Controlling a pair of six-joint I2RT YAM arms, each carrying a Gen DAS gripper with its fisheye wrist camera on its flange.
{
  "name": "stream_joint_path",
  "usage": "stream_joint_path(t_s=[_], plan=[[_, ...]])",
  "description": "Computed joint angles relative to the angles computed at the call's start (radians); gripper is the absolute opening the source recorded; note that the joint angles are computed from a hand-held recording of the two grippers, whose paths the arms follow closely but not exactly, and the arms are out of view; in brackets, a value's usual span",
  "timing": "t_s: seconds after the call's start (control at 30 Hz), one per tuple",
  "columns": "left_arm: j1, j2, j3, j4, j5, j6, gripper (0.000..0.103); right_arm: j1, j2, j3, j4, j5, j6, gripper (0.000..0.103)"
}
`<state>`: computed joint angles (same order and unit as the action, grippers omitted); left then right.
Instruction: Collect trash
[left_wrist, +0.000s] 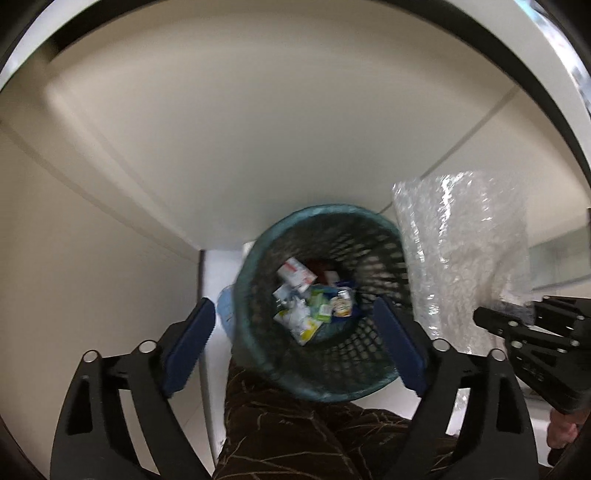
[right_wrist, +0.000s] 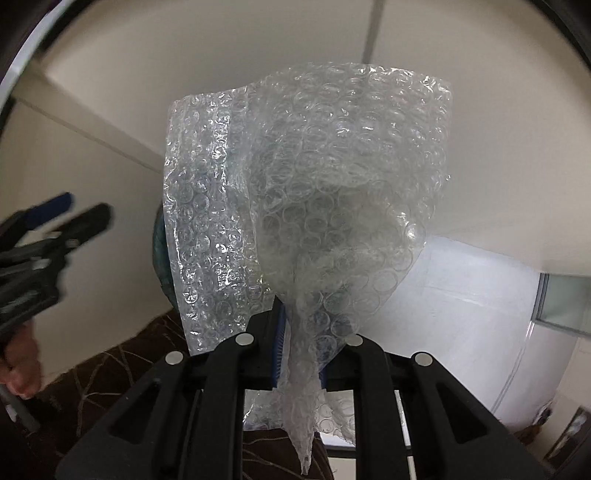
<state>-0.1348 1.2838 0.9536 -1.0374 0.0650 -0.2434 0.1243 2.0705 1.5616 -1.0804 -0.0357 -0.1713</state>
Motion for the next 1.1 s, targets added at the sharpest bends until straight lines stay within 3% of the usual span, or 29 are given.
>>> stream_joint_path(t_s=[0.07, 0.4, 0.57, 0.7, 0.97, 1.1], plan=[[0.034, -0.007, 0.001, -0.013, -0.009, 0.012, 0.095, 0.024, 0.047, 0.032, -0.012, 0.003, 0.004, 0.014], [0.153, -0.032, 0.004, -0.067, -0.010, 0.079, 0.097, 0.085, 0.167, 0.119, -0.040, 0.026, 0.026, 0.017], [0.174, -0.017, 0.002, -0.091, -0.005, 0.097, 0.097, 0.110, 0.183, 0.097, -0.021, 0.051, 0.042, 0.030], [0.196, 0.001, 0.016, -0.106, 0.002, 0.113, 0.097, 0.120, 0.187, 0.074, -0.010, 0.073, 0.053, 0.035], [0.174, 0.035, 0.031, -0.103, 0.008, 0.122, 0.097, 0.104, 0.185, 0.085, 0.029, 0.116, 0.047, 0.080], [0.131, 0.040, 0.038, -0.101, -0.004, 0.093, 0.097, 0.069, 0.142, 0.132, 0.015, 0.096, 0.046, 0.089]])
